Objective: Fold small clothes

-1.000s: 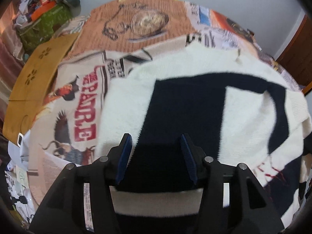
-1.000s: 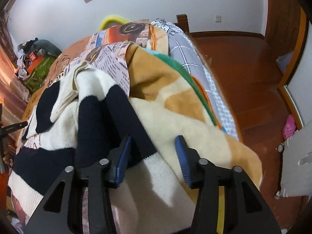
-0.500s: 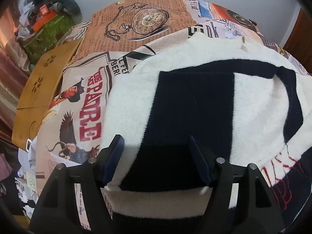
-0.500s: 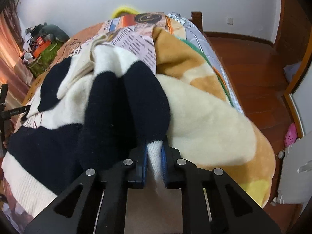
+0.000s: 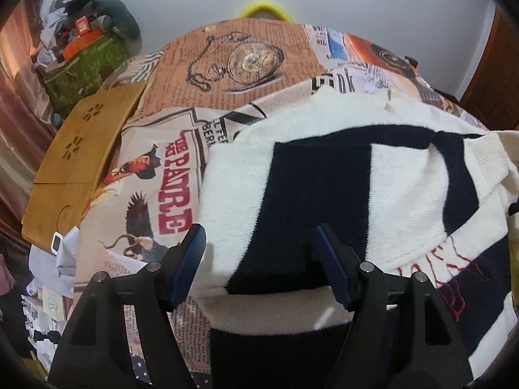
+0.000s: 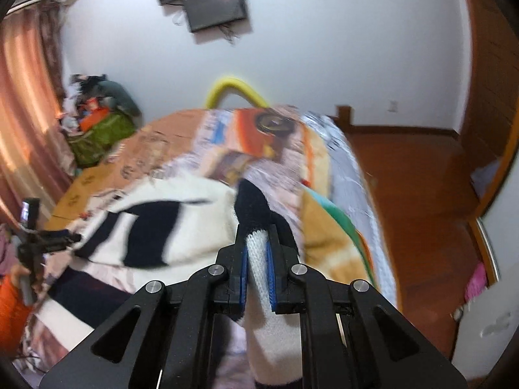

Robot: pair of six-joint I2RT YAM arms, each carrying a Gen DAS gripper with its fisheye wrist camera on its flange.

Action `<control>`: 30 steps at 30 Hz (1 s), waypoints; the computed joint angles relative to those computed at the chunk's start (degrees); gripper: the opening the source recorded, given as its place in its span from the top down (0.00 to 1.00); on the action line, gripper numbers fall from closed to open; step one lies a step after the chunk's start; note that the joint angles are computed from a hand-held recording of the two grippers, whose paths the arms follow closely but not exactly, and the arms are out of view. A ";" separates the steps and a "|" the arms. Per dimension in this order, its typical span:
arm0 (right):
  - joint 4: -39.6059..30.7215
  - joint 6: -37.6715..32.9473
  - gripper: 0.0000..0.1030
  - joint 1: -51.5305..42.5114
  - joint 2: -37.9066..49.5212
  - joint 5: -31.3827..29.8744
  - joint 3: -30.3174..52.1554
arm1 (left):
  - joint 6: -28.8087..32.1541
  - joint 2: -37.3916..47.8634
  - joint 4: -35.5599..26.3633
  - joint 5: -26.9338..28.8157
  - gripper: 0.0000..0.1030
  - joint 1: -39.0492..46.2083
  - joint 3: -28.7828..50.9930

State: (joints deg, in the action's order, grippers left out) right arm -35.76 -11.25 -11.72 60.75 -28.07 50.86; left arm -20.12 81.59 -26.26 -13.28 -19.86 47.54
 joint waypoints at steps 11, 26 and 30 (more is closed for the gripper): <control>4.16 9.31 0.90 30.48 14.10 10.59 9.26 | 1.32 -8.91 -1.39 -1.08 0.32 -0.46 -4.77; 6.14 15.24 0.46 35.67 13.65 12.37 4.92 | -1.71 -13.50 -5.27 -4.99 0.27 -5.94 -5.68; 3.97 13.07 0.41 30.26 3.48 13.03 0.36 | -4.01 -14.35 -6.77 -5.49 0.24 -8.25 -3.88</control>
State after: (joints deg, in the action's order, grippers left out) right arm -31.79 1.83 18.54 64.23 -15.04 51.22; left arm -24.13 67.24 -33.03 -18.77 -28.12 43.67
